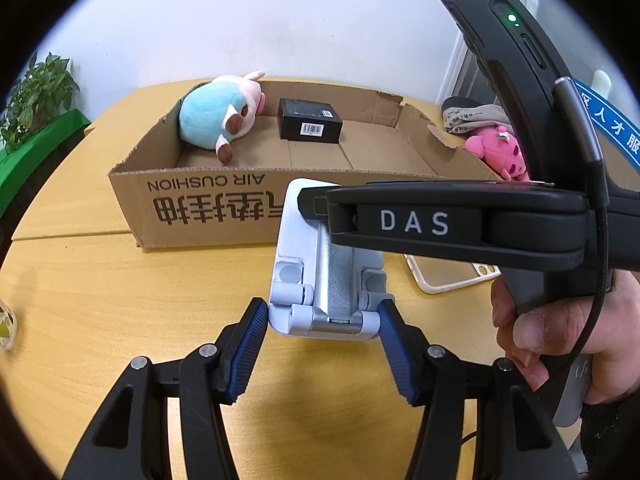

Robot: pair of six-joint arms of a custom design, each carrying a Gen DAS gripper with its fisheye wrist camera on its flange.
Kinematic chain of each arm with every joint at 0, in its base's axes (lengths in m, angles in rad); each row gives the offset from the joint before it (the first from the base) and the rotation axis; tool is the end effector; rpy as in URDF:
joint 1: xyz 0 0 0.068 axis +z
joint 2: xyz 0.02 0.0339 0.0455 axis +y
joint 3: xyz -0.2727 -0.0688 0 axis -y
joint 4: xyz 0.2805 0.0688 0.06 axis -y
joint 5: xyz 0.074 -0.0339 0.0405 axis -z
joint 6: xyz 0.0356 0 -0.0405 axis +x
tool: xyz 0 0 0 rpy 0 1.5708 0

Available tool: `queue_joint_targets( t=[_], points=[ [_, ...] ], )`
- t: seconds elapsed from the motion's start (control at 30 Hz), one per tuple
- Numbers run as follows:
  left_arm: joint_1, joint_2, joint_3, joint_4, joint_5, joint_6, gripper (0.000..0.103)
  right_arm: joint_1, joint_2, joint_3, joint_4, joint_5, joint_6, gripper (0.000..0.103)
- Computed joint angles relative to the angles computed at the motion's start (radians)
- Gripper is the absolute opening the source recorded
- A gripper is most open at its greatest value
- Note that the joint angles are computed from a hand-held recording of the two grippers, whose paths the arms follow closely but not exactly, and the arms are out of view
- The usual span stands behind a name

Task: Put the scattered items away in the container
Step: 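Lift the phone stand with both grippers and carry it over the cardboard box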

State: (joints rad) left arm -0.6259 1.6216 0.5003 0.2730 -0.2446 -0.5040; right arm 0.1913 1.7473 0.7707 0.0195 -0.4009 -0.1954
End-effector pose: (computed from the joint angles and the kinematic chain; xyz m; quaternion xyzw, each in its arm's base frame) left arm 0.2332 -0.1579 0.0779 0.0135 0.9294 -0.0914 0.3574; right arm 0.3274 0.0775 0.0958 -0.2385 0.9052 0.1892 0.2964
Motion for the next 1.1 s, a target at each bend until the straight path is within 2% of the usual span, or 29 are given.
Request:
queue_joint_targets(
  t=[0.63, 1.1],
  points=[
    [0.059, -0.02, 0.082, -0.04, 0.026, 0.089, 0.056, -0.022, -0.041, 0.069, -0.043, -0.009, -0.002, 0.06],
    [0.177, 0.05, 0.247, -0.081, 0.087, 0.173, 0.056, -0.005, 0.068, 0.31, -0.112, 0.006, 0.012, 0.06]
  ],
)
